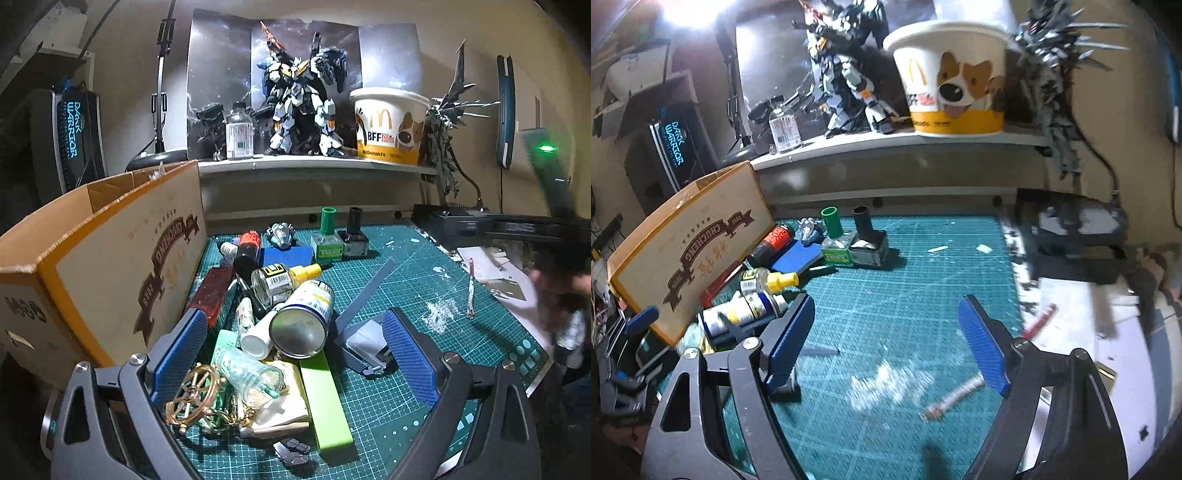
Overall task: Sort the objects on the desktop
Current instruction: 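Grasp the black-capped bottle with the right tool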
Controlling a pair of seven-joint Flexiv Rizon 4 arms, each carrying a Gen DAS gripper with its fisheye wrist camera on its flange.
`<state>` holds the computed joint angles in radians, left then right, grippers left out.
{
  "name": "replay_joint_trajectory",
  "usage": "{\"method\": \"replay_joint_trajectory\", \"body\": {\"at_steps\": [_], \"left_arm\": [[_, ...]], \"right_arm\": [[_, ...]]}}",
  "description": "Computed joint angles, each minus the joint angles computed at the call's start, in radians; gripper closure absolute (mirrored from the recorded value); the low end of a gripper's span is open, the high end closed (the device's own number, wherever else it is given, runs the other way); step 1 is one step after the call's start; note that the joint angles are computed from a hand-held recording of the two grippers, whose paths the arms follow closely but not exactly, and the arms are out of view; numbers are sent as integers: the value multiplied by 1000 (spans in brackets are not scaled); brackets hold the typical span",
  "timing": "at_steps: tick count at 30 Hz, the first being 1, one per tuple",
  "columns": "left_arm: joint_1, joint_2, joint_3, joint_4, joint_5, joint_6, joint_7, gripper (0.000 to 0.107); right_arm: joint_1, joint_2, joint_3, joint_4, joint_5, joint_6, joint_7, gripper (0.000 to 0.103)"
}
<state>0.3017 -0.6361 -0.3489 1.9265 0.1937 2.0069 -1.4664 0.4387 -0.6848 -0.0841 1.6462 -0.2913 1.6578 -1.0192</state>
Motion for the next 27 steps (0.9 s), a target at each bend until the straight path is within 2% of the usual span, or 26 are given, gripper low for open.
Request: {"method": "replay_joint_trajectory", "body": {"at_steps": [4, 7, 9, 11, 14, 20, 23, 25, 27], "left_arm": [[-13, 4, 21, -1, -1, 18, 0, 10], [0, 4, 9, -2, 3, 3, -8, 10], [-19, 7, 29, -1, -21, -10, -9, 10], [-20, 5, 32, 0, -29, -17, -8, 10], [-30, 7, 47, 4, -45, -16, -4, 10], [9, 3, 11, 6, -50, -40, -17, 10], [95, -11, -97, 11, -27, -77, -31, 10], [96, -15, -106, 13, -24, -66, -25, 10], [65, -11, -76, 11, -26, -48, -14, 10]], "right_arm": [[-65, -92, 95, -177, -29, -119, -35, 34], [-94, -184, 151, -351, -38, -220, -77, 42], [-92, -251, 161, -466, -41, -273, -106, 44], [-85, -323, 163, -589, -42, -332, -137, 53], [-82, -411, 179, -735, -16, -416, -179, 60], [-76, -493, 200, -855, 52, -461, -263, 71], [-66, -517, 193, -897, 67, -489, -300, 80], [-58, -529, 181, -917, 76, -497, -309, 81], [-52, -538, 169, -929, 81, -495, -310, 82]]}}
